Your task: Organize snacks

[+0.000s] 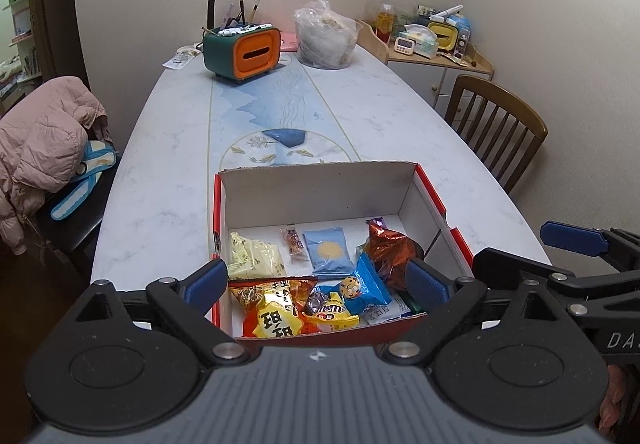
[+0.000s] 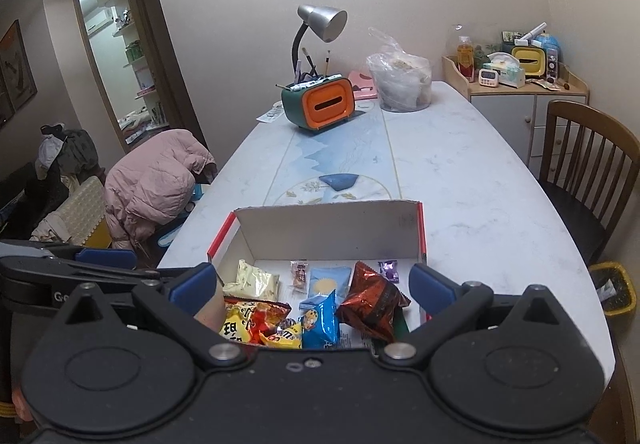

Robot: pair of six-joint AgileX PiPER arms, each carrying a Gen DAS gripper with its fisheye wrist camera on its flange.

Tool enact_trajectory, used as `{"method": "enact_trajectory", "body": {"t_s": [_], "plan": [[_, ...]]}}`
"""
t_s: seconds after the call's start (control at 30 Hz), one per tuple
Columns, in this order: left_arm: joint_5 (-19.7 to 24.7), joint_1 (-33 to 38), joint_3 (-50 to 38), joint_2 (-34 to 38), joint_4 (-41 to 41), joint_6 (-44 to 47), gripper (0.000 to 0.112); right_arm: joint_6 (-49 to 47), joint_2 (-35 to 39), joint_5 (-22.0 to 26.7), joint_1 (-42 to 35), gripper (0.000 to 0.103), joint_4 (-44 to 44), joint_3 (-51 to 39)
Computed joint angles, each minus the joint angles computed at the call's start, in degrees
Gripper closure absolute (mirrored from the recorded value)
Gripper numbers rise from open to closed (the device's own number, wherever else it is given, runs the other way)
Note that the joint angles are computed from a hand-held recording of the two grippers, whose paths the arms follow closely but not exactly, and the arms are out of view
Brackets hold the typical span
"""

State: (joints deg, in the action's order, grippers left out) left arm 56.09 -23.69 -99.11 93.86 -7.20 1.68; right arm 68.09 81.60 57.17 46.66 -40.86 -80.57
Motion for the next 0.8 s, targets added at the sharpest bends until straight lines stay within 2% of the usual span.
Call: {"method": "enact_trajectory", "body": {"t_s": [0.53, 0.8], "plan": [[1.67, -0.30, 1.45, -0.77, 1.37, -1.83, 0.016, 3.82, -0.13, 2.10, 1.74, 0.001, -1.98, 0.26], [2.17, -0.34, 1.48, -0.93, -0.15, -0.86, 0.016, 3.94, -0.20, 4.79, 2.64, 0.001, -2.61, -0.83]]}}
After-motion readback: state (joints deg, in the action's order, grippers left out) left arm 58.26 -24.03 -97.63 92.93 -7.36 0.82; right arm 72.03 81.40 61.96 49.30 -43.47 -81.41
